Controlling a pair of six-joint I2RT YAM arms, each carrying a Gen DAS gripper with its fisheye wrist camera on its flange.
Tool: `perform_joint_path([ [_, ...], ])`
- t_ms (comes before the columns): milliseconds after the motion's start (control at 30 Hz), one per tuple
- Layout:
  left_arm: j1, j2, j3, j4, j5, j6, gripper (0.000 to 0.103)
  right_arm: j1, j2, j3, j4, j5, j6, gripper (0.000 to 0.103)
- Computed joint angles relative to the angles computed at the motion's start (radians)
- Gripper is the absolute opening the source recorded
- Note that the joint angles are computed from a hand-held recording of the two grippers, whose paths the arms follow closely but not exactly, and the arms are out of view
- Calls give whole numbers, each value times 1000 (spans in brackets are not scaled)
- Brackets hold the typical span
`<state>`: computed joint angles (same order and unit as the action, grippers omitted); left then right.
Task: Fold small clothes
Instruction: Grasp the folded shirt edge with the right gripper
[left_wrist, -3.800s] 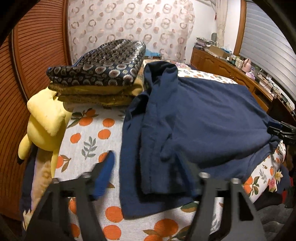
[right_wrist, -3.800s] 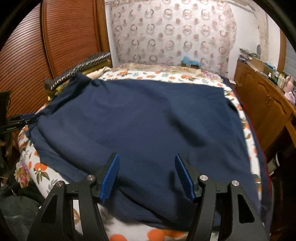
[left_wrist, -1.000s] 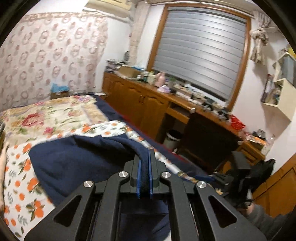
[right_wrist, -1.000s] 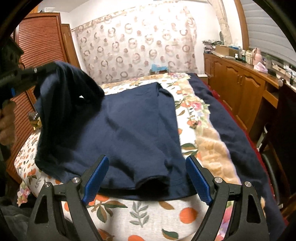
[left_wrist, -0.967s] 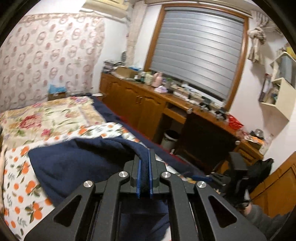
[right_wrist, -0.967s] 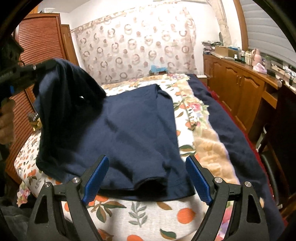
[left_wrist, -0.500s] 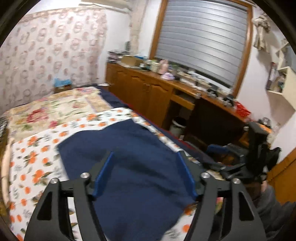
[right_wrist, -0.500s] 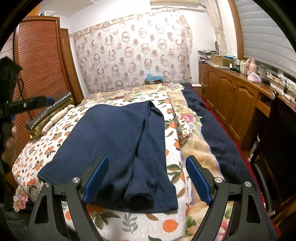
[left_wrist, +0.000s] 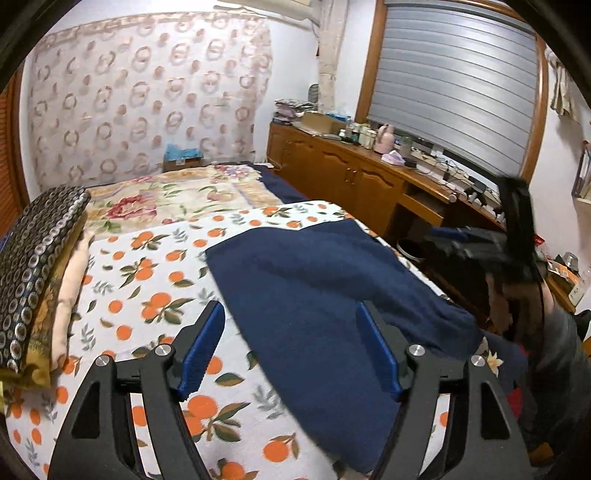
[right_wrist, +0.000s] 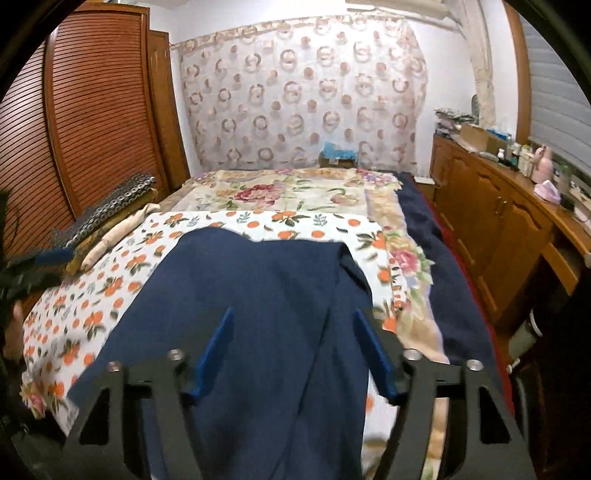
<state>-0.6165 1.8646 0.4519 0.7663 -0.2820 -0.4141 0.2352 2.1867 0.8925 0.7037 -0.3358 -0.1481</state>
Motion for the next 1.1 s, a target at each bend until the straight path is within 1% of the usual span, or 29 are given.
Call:
perform_joint_path([
  [33,6,6,-8,13,4,-5,74,1,18,68,-68,-6,-1,54],
  [100,19,25,-24,46,13,-13,74,8,62,184,-167,-6,10,49],
  [267,32,62,-34,74,20,-20,74,48,220,547,-488,9,11,49],
  [433,35,76,-49,93,29,-24,74,72,384,854,-729,36,-11,50],
  [533,32,86,-52,97,31,-26,74,73,452,998,-848,17,-8,49],
  [567,31,93,-53,104,32,-27,74,71,455,1005,-858,3,-13,49],
  [633,36,103,-55,114,36,-28,74,73,455,1016,-875,-31,-30,16],
  [667,36,104,-55,113,36,-31,74,72,440,994,-863,-52,-47,12],
  [700,37,103,-56,112,34,-34,74,76,411,940,-825,-46,-58,6],
  [767,40,94,-63,111,31,-35,74,89,346,829,-727,-29,-79,4],
  [900,39,60,-96,128,9,-32,74,102,218,614,-547,-85,-79,3],
  [1000,38,18,-134,142,-16,-35,74,118,149,474,-447,-131,-88,3],
  [1100,45,-20,-174,166,-28,-36,74,158,128,386,-406,-157,-132,3],
])
